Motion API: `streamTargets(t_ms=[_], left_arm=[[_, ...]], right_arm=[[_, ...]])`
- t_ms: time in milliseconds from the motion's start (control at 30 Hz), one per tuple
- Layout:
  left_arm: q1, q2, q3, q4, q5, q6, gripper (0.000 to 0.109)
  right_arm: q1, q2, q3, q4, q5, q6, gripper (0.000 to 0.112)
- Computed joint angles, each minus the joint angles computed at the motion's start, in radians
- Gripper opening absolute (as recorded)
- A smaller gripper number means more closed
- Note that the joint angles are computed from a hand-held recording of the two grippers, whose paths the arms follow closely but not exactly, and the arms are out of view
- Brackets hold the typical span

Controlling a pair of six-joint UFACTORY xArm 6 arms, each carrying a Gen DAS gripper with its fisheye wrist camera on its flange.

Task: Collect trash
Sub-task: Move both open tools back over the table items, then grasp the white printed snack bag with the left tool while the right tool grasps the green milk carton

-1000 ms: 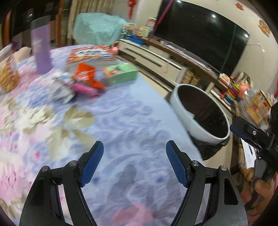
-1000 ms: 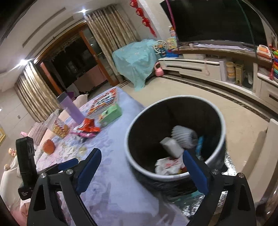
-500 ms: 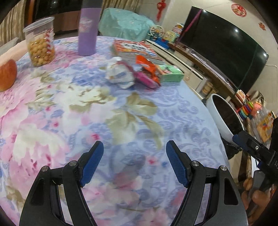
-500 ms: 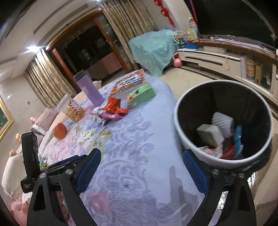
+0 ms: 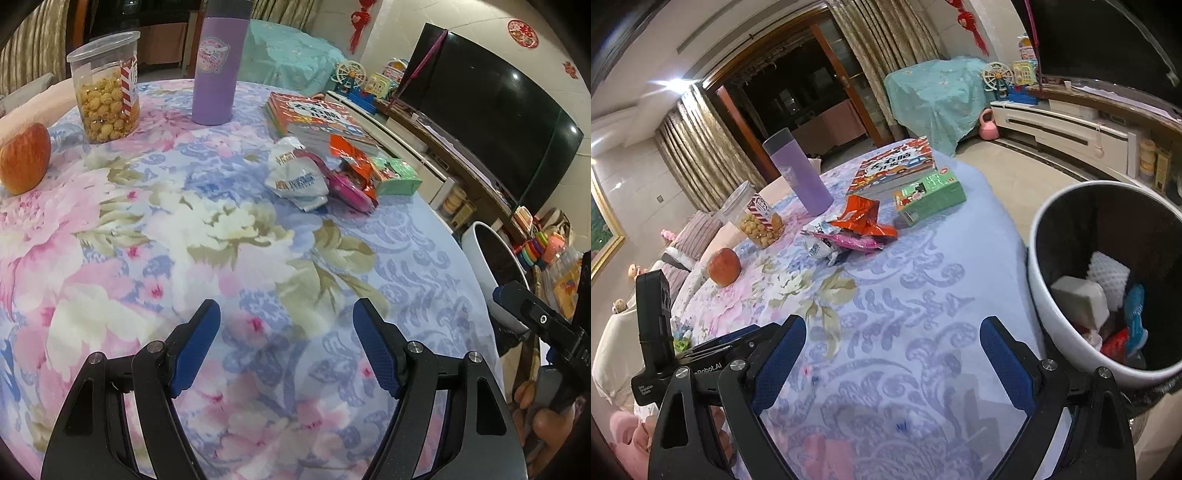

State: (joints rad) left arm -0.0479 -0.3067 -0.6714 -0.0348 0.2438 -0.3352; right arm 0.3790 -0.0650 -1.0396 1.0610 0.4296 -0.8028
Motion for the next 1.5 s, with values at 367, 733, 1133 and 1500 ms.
streamTargets(t_ms=[367, 733, 1133, 1500], left_arm=[[0.036, 0.126, -0.125, -0.027, 0.001, 0.056, 0.076], [0.054, 0.276, -0.287, -0.024, 0.011, 0.111, 0.076], [0.043, 0.401, -0.404, -0.193, 0.034, 0.323, 0.076], [0.025, 0.401, -0.410, -0.302, 0.012, 0.469, 0.021]], right_arm=[[0.000, 0.152, -0.171, -0.114, -0.005, 0.074, 0.096], [-0.005, 0.396, -0.493, -0.425, 0.076, 0.252, 0.096], [-0.026, 0.707, -0.939, -0.729, 0.320, 0.411, 0.096], [-0.002, 0.689, -0.886, -0.661, 0.287, 0.312, 0.090]])
